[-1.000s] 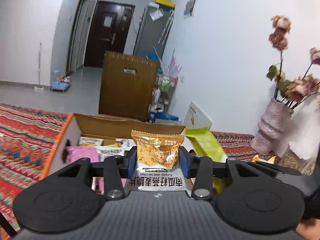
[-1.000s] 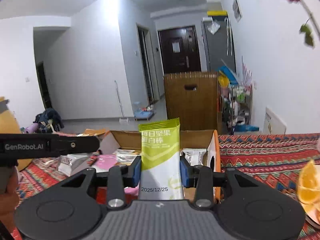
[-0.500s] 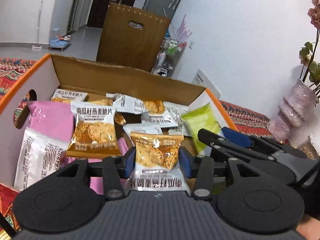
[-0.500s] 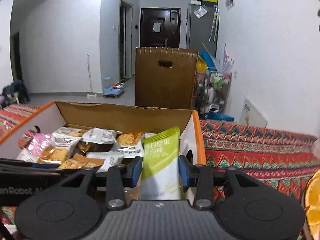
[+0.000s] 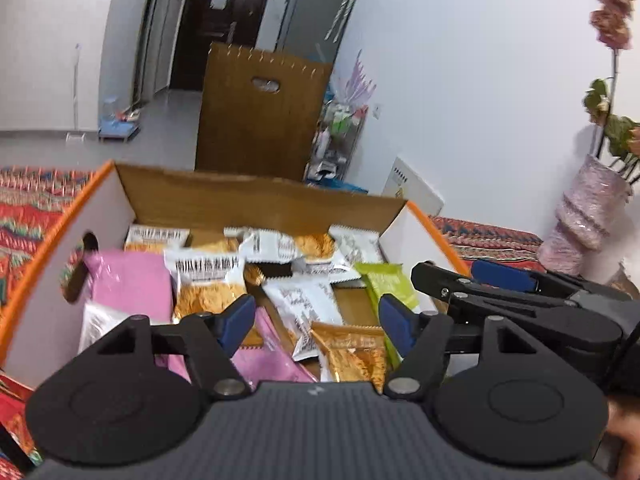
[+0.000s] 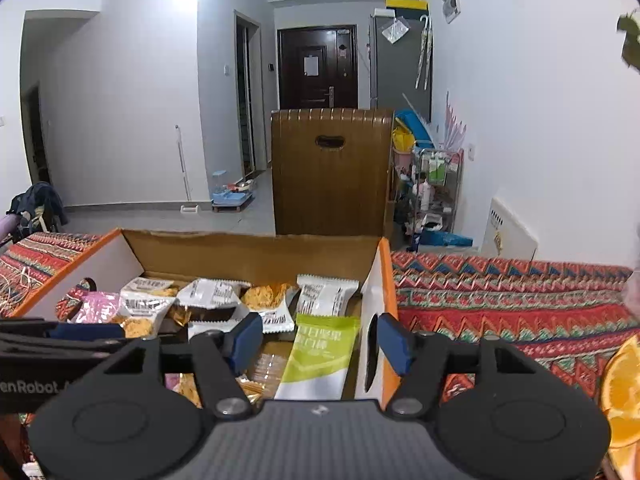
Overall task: Organize snacks
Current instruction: 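Carry both packets into the red box and open both tools, then withdraw both tools from the box back over the remaining snacks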
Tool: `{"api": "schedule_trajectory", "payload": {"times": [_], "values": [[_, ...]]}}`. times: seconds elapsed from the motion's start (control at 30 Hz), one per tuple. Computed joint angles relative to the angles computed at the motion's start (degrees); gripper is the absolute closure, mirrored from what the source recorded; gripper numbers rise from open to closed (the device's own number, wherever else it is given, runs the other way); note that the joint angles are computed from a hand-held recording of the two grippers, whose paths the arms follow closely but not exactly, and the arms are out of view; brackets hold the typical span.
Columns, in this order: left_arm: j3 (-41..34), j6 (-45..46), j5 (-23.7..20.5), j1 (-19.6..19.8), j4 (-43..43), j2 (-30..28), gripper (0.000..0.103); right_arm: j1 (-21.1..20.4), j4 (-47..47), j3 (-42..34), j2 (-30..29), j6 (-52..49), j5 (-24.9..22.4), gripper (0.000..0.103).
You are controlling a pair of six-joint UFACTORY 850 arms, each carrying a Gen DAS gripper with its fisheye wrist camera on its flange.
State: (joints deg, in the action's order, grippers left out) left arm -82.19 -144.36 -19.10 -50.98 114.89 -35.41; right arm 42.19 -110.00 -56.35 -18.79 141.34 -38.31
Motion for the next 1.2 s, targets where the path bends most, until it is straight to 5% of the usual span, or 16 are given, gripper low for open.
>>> {"api": "schedule_trajectory", "payload": {"times": [0.17,0.3,0.6,0.9,1.07,1.2], "values": [[5.8,-0.9,-2.9,-0.9,4.8,6.0,0.021,3.0,-0.9,3.3,4.9,1.3,-3.9,0.017],[11.4,6.0,-7.3,-2.7,2.3,11.6,0.017,5.5,1.7,5.0,8.3,-3.3,-2.9,0.017],[26.7,12.0,-17.4,-9.0,-4.3,25.8,0.012,17.6,12.6,11.7,18.1,-11.4,-12.1,0.01],[42.4,9.2,-29.8,-22.7,-11.6,39.2,0.004,35.2,24.1,15.6,21.6,-12.8,-23.8,0.007],[47.1,5.2,-37.3,-31.4,-19.4,40.9,0.002,44.9,30.4,17.1,20.0,-4.7,-30.1,0.006],[49.0,0.9,-39.0,-36.8,-26.6,40.6,0.002,50.6,35.8,17.7,17.8,0.2,-30.4,0.006]]}}
